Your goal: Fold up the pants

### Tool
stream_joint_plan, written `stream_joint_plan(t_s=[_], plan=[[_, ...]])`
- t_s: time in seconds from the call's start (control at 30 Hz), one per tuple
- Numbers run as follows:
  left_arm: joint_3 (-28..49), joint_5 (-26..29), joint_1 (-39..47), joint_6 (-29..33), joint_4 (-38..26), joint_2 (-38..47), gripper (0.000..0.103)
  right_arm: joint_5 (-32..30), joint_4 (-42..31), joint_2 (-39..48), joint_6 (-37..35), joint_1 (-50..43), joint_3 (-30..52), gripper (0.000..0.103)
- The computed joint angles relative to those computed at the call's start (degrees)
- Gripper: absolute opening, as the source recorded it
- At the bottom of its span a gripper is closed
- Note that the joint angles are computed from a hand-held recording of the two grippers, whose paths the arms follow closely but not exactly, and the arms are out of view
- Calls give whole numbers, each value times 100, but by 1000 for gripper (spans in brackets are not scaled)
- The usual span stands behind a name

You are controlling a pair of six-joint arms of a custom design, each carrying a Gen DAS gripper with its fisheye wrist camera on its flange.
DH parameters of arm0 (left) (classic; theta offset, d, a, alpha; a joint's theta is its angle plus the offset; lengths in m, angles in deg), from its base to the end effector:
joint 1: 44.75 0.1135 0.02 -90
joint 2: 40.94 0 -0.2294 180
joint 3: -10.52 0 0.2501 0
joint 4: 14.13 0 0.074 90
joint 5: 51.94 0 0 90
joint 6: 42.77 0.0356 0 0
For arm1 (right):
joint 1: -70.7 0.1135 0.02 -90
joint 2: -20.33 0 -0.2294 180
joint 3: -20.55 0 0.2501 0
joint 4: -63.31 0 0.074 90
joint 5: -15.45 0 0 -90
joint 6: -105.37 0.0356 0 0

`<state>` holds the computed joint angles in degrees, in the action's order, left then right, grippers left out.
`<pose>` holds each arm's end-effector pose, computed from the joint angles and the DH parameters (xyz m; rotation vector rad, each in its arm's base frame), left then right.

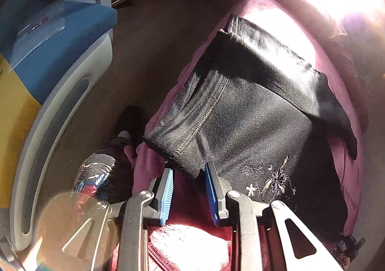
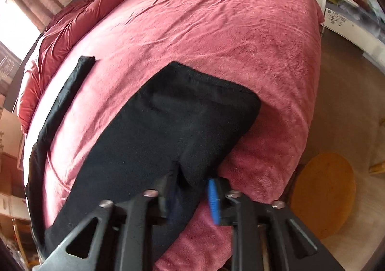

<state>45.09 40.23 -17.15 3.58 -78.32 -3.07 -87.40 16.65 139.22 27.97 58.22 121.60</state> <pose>0.1163 0.0593 0.1387 -1.5963 2.2454 -0.1282 0.4076 -0.0821 0.1396 0.5156 2.6326 0.3026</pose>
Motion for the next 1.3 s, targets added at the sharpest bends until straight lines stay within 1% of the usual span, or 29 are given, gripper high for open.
stream_joint_plan(t_s=[0.03, 0.07, 0.13, 0.17, 0.23, 0.27, 0.37, 0.4, 0.47, 0.53, 0.67, 0.7, 0.73, 0.83, 0.9, 0.97, 1.0, 1.07, 1.17, 1.23, 1.3], plan=[[108, -39, 242, 194, -221, -123, 27, 74, 36, -141, -22, -20, -75, 54], [212, -166, 366, 297, -452, -303, 27, 171, 129, -345, -81, -22, -203, 56], [439, -175, 948, 744, -668, -540, 27, 299, 234, -682, -240, 51, -382, 56], [519, -16, 1364, 1035, -691, -622, 27, 279, 260, -841, -316, 125, -454, 56], [743, 324, 1972, 1429, -349, -291, 28, 16, 229, -1026, -400, 334, -512, 56], [855, 447, 2078, 1483, -147, -54, 28, -83, 221, -1077, -431, 460, -529, 56], [1248, 839, 2030, 1370, 681, 907, 30, -408, 121, -1142, -536, 1104, -578, 57], [1339, 836, 1847, 1229, 1006, 1209, 32, -569, 59, -1097, -578, 1378, -559, 57], [1721, 825, 1636, 1176, 1460, 1991, 33, -664, 28, -1001, -628, 1894, -548, 57], [2221, 979, 1633, 1164, 1758, 2815, 33, -735, -9, -828, -654, 2428, -479, 57], [3254, 1329, 1654, 906, 2261, 4505, 34, -835, -104, -488, -694, 3102, -316, 57], [3534, 1387, 1666, 809, 2347, 4919, 35, -882, -122, -407, -708, 3243, -270, 57], [3762, 1476, 1674, 712, 2484, 5335, 38, -910, -146, -338, -746, 3302, -217, 57], [4664, 1536, 1733, 517, 2470, 6421, 43, -874, -251, -144, -812, 3549, -39, 60], [5157, 1546, 1790, 323, 2530, 6989, 43, -813, -312, 32, -845, 3656, 116, 61], [5729, 1725, 1887, 231, 2470, 7580, 44, -786, -337, 128, -774, 3707, 175, 62], [5998, 1767, 1920, 145, 2407, 7833, 44, -783, -413, 326, -743, 3707, 403, 63], [6423, 1771, 1942, -40, 2398, 8225, 44, -720, -508, 487, -680, 3723, 565, 63], [7309, 1965, 1937, -56, 2026, 8932, 44, -670, -688, 703, -635, 3678, 775, 63], [7913, 1902, 1860, 47, 1699, 9360, 44, -629, -740, 821, -621, 3696, 878, 63], [8324, 1834, 1808, 107, 1480, 9658, 43, -571, -787, 909, -623, 3733, 966, 64]])
